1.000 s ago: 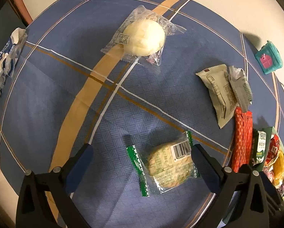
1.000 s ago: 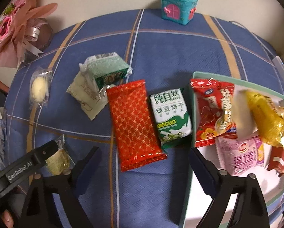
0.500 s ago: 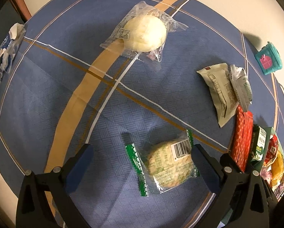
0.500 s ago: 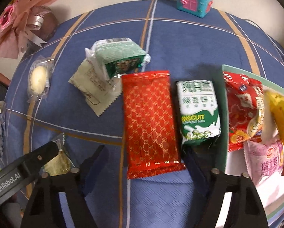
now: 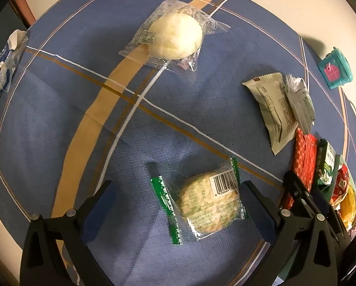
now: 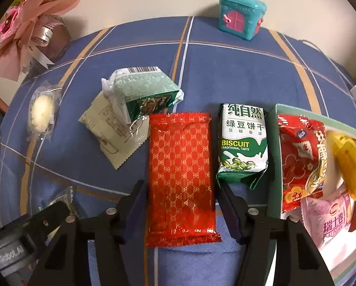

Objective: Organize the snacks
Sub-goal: 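Grasp the round cookie pack with the left gripper while the right grasps the red wafer pack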

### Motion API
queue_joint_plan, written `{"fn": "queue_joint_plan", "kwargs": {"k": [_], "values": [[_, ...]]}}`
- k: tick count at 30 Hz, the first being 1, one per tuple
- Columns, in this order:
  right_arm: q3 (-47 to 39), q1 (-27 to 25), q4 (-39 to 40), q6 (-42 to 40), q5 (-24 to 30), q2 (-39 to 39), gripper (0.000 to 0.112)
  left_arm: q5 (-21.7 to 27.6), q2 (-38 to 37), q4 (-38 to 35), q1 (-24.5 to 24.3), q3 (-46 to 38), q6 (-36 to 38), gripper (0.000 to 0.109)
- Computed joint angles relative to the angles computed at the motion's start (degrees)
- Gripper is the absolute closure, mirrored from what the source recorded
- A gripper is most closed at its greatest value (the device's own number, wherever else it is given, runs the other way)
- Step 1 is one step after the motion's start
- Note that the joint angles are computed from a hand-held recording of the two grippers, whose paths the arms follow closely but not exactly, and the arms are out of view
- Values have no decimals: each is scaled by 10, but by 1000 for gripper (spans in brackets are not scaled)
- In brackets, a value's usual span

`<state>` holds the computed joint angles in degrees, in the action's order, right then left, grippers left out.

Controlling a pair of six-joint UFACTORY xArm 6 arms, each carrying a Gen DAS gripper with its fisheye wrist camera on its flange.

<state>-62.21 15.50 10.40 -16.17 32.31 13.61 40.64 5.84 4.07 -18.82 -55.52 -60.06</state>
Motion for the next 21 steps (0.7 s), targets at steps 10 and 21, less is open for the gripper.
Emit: {"fn": "queue_joint_plan", "kwargs": {"k": [10,21], "values": [[35,-1,-21,9,-10,-27,62,13,37,4,-16,-39,-17,6],[39,-7,-22,-5,8,-32,63,48,90,27,-45,-95,-46,10]]}}
